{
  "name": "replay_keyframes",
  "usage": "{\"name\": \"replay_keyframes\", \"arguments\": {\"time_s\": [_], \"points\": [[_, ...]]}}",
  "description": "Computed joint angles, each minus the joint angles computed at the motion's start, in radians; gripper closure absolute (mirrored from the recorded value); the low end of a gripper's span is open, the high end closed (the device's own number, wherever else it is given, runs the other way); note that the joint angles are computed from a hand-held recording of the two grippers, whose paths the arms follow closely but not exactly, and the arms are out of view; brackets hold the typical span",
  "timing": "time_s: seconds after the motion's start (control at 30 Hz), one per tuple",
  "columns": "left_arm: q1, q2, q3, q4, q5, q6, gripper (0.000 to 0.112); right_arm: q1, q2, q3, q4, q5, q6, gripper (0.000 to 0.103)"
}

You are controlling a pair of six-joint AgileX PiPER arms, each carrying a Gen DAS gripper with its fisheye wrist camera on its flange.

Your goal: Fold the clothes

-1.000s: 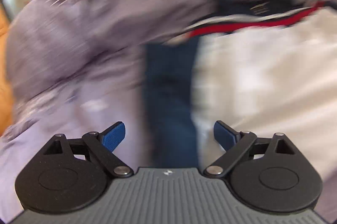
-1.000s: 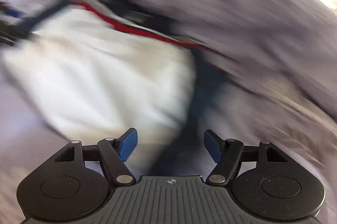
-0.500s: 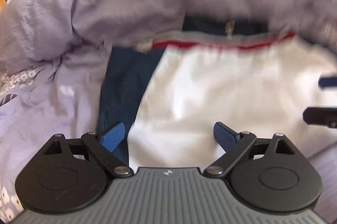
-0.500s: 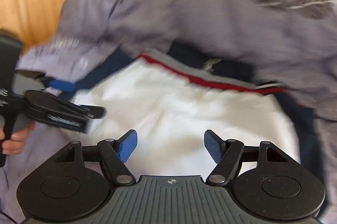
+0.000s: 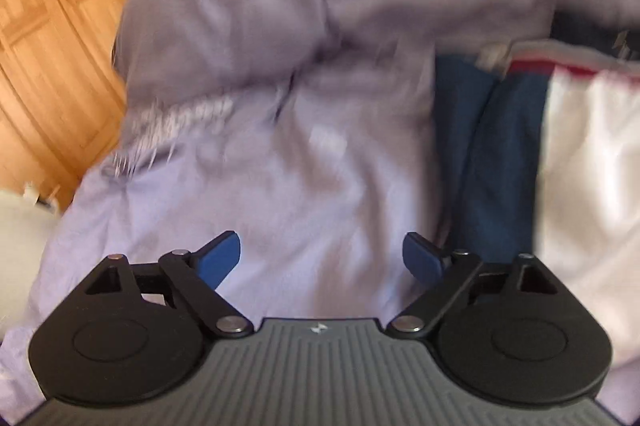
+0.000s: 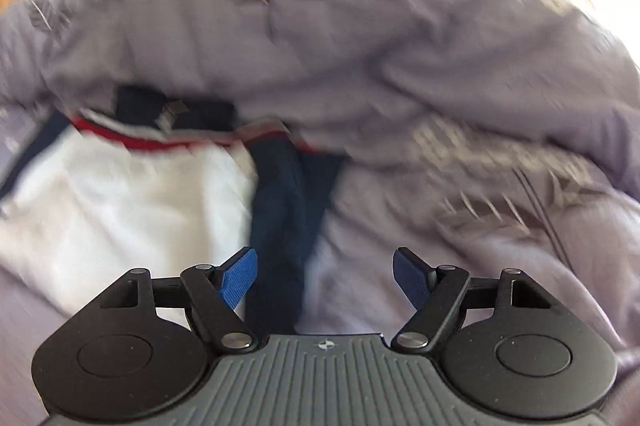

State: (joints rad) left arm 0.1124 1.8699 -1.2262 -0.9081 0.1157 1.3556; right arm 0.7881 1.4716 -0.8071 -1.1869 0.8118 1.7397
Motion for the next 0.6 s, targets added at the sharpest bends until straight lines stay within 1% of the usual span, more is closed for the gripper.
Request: {"name": "replay_keyframes", "arguments": {"time_s": [0.07,0.1,0.13,0.17,0.2,0.23,0.27,0.3,0.33,0.37,0.4,0.43,0.47,0.5,0.57,0.6], "points": [[-0.011,-0.018,-0.03,-0.195,0.142,0.188,0.019,-0.04,0.062,-0.069,-0.102,-0.115,0.024,0.026],[-0.014,-0.011,-0.051,-0.251,0.236,0.246,0.018,-0.073,0.108,-0.116,-0.152,-0.19,0.032,0.025],[-0.019,0.013,-0.085,-0.266,0.336,0.27,0.016,-0.115,0.168,-0.174,-0.187,-0.269,0.026,0.025],[-0.035,0.041,-0.127,-0.243,0.414,0.258,0.016,-0.14,0.222,-0.225,-0.187,-0.316,-0.01,0.025],[-0.061,0.07,-0.158,-0.227,0.452,0.265,0.016,-0.163,0.276,-0.281,-0.173,-0.359,-0.058,0.025],[-0.095,0.107,-0.196,-0.178,0.45,0.249,0.016,-0.185,0.33,-0.344,-0.129,-0.399,-0.138,0.024],[-0.135,0.145,-0.231,-0.113,0.416,0.213,0.016,-0.205,0.384,-0.406,-0.063,-0.426,-0.238,0.024],[-0.173,0.187,-0.276,-0.024,0.393,0.154,0.016,-0.222,0.434,-0.455,0.003,-0.422,-0.338,0.024],[-0.208,0.23,-0.313,0.076,0.346,0.078,0.016,-0.233,0.483,-0.502,0.071,-0.395,-0.438,0.023],[-0.239,0.275,-0.343,0.176,0.287,-0.001,0.014,-0.24,0.53,-0.551,0.139,-0.344,-0.538,0.023],[-0.253,0.317,-0.382,0.261,0.26,-0.072,0.013,-0.253,0.555,-0.577,0.19,-0.31,-0.616,0.021],[-0.25,0.349,-0.428,0.305,0.265,-0.119,0.009,-0.273,0.551,-0.566,0.213,-0.312,-0.654,0.02],[-0.238,0.376,-0.473,0.312,0.287,-0.142,0.009,-0.291,0.548,-0.549,0.208,-0.316,-0.659,0.019],[-0.226,0.399,-0.53,0.344,0.333,-0.2,0.009,-0.31,0.539,-0.528,0.203,-0.324,-0.653,0.019],[-0.202,0.43,-0.609,0.394,0.378,-0.287,0.009,-0.338,0.488,-0.47,0.185,-0.343,-0.582,0.016],[-0.192,0.431,-0.618,0.406,0.372,-0.313,0.009,-0.346,0.462,-0.445,0.174,-0.342,-0.538,0.016]]}}
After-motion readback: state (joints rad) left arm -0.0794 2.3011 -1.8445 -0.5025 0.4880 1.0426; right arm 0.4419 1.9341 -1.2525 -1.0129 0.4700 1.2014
